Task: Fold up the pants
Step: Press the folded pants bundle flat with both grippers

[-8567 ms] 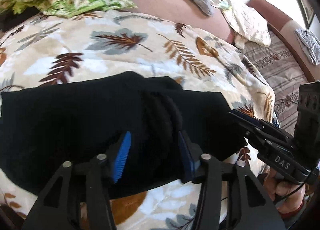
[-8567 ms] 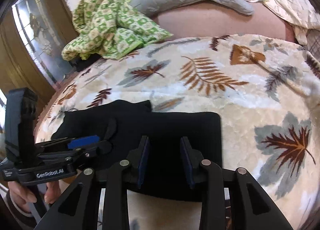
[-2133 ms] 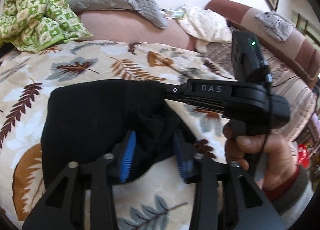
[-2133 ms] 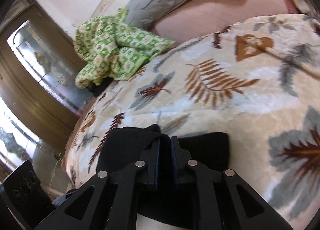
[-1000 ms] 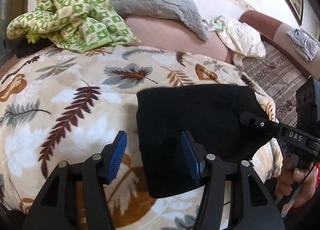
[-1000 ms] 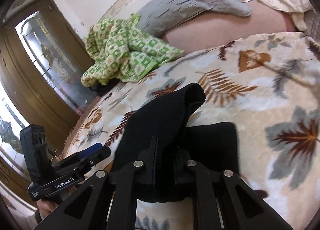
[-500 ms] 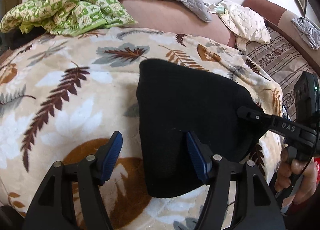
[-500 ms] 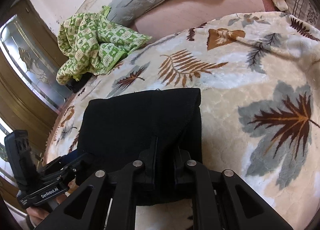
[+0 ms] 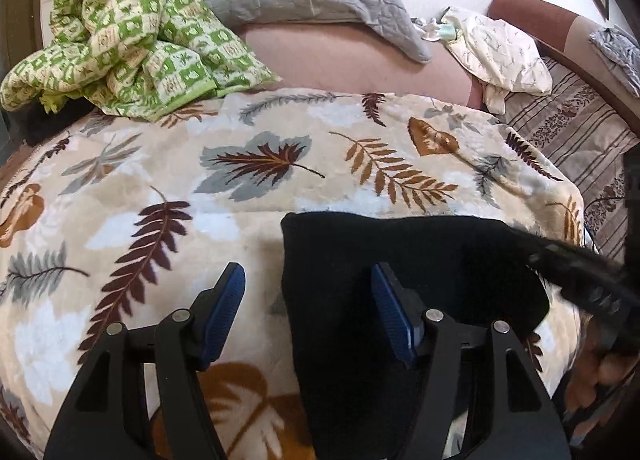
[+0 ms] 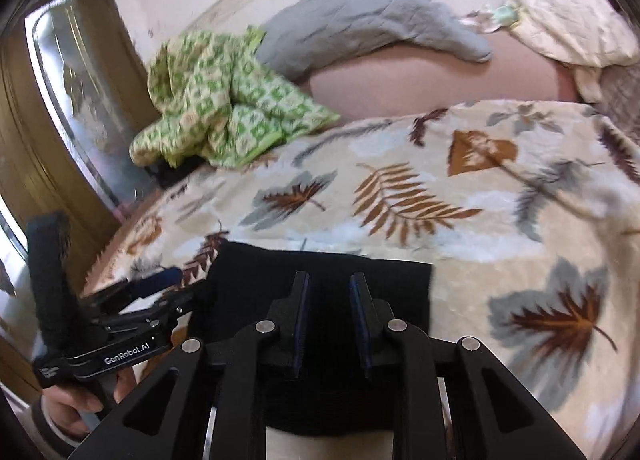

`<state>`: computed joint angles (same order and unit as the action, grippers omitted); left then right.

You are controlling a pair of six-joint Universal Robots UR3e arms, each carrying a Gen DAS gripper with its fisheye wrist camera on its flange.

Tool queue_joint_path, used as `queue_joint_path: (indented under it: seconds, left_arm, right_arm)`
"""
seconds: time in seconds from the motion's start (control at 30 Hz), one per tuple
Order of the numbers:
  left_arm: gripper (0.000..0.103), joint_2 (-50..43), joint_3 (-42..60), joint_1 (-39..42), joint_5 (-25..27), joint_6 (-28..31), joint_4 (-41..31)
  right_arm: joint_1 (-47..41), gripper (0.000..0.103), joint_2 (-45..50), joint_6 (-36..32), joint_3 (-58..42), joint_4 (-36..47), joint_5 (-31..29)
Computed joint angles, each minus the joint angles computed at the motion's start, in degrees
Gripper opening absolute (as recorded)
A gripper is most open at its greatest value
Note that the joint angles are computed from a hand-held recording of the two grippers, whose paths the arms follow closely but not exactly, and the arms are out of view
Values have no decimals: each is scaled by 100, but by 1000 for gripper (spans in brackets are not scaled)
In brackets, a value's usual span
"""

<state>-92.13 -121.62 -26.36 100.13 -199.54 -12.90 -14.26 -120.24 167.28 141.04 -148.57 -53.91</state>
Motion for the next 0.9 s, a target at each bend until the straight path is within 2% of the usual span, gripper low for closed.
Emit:
queue_joint_path:
  seconds: [0.1,0.17,0.4,0.53,0.63,0.77,0.9]
  left_arm:
    - [65,-271,173,31,-10,-43,-78]
    - [65,-401,223,74,-55,-70,-117]
    - [71,-608,37,120,-75,-209,247]
    - [71,-475,33,67,1,-252,114]
    - [71,-276,23,-88,214,-286,-65]
    - [71,1,-87,-216,370,-341,-159]
    - [71,306,-243,-379,489,-430,-217]
  right_arm:
    - [470,22,1176,396,-172,-1016,-385]
    - [547,20,1692,491,-241,-1255,-451]
    - [434,19,2206,462,-89,-1719,-217]
    - [482,20,1896,367,-193,-1285,-318]
    - [427,20,1264,203,-160,-717,-350]
    - [142,38,27,-219,22,396,-226]
    - [-204,38,-1110,-663,175,1495,-207]
